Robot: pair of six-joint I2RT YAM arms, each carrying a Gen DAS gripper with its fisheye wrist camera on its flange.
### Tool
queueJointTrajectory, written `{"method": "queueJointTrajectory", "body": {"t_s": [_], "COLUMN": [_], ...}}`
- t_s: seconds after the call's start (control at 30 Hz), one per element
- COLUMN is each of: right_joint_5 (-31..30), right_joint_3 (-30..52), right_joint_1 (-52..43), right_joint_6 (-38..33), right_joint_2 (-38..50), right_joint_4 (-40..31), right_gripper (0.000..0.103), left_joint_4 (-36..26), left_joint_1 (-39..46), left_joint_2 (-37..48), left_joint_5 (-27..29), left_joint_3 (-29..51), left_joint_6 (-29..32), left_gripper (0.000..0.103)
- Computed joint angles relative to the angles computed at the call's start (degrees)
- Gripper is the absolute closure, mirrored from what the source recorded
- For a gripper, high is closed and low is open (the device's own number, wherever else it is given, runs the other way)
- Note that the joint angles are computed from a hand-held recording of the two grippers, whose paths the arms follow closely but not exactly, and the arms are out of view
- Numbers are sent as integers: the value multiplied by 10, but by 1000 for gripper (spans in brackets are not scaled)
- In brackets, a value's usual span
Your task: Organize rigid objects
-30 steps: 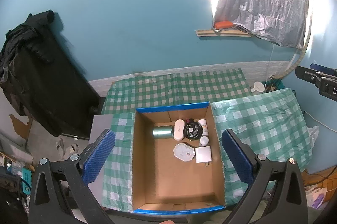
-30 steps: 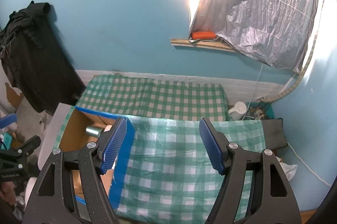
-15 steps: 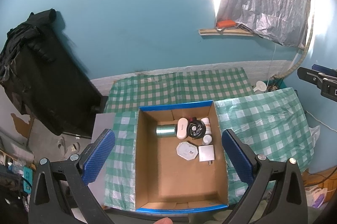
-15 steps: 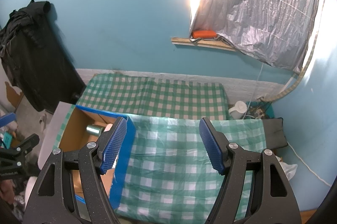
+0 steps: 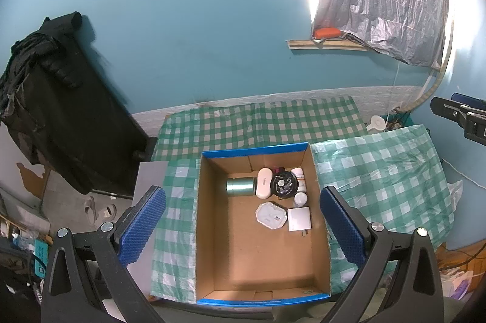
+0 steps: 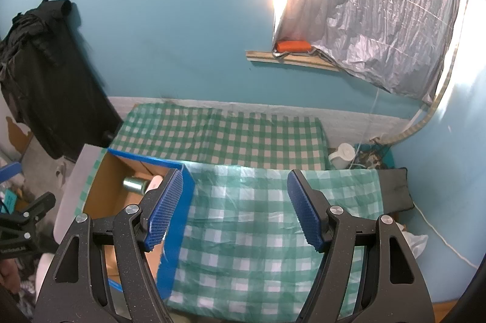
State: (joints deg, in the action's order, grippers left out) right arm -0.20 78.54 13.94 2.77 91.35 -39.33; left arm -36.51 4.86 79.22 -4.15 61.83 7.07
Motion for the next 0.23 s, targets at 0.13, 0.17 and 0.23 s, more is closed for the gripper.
{"method": "queueJointTrajectory", "body": {"t_s": [0.13, 0.17, 0.23], "right_joint_5": [-1, 0, -2], "right_joint_3": [-11, -13, -4], "right_joint_1": [-1, -1, -1], "right_joint_6": [0, 0, -1], "right_joint_2": [-7, -9, -1], "right_joint_4": [2, 2, 0], "right_gripper": [32, 32, 32], "left_joint_4": [1, 2, -1], "left_joint_1": [0, 1, 1], "left_joint_2": [-3, -6, -3], "left_joint_5": [-1, -1, -3], "left_joint_3": [-5, -8, -6], "left_joint_6": [1, 1, -1], "left_gripper": [1, 1, 1]}}
